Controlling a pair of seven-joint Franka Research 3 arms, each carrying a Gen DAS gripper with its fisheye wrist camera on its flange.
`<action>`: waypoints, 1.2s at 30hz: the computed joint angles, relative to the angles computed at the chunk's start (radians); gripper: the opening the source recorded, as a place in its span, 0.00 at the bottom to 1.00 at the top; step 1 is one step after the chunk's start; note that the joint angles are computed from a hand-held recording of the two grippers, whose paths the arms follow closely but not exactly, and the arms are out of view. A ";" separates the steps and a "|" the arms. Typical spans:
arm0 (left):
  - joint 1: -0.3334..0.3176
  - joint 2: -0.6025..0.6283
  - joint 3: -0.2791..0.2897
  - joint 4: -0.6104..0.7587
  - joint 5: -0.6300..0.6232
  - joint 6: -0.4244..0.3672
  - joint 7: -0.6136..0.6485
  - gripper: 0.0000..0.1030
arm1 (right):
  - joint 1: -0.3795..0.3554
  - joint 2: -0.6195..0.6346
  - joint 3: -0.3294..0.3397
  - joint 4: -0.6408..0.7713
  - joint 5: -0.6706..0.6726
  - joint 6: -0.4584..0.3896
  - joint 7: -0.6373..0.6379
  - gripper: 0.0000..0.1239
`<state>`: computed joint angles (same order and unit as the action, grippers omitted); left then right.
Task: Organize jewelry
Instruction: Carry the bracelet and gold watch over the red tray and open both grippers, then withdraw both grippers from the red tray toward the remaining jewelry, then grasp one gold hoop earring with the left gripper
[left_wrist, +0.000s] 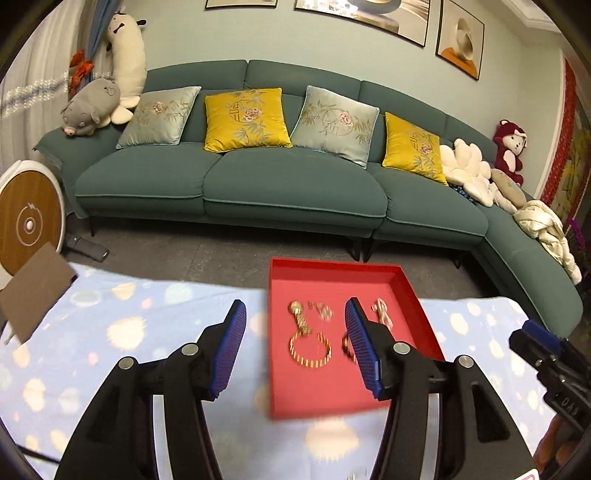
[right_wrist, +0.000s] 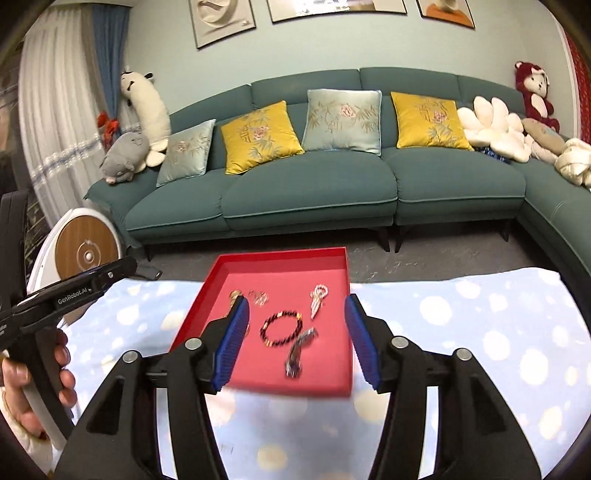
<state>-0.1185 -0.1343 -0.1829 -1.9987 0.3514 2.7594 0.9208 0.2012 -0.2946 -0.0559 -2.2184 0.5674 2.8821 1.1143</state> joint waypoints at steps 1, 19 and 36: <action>-0.005 -0.053 0.002 -0.050 -0.013 -0.007 0.001 0.52 | -0.011 -0.050 0.007 -0.034 -0.013 -0.017 0.014 0.46; -0.081 -0.499 -0.018 -0.619 -0.106 -0.084 -0.047 0.59 | -0.012 -0.507 0.066 -0.532 -0.158 -0.108 0.108 0.51; -0.049 -0.332 -0.052 -0.584 0.010 -0.060 -0.086 0.46 | 0.067 -0.393 0.059 -0.507 -0.180 -0.086 0.100 0.51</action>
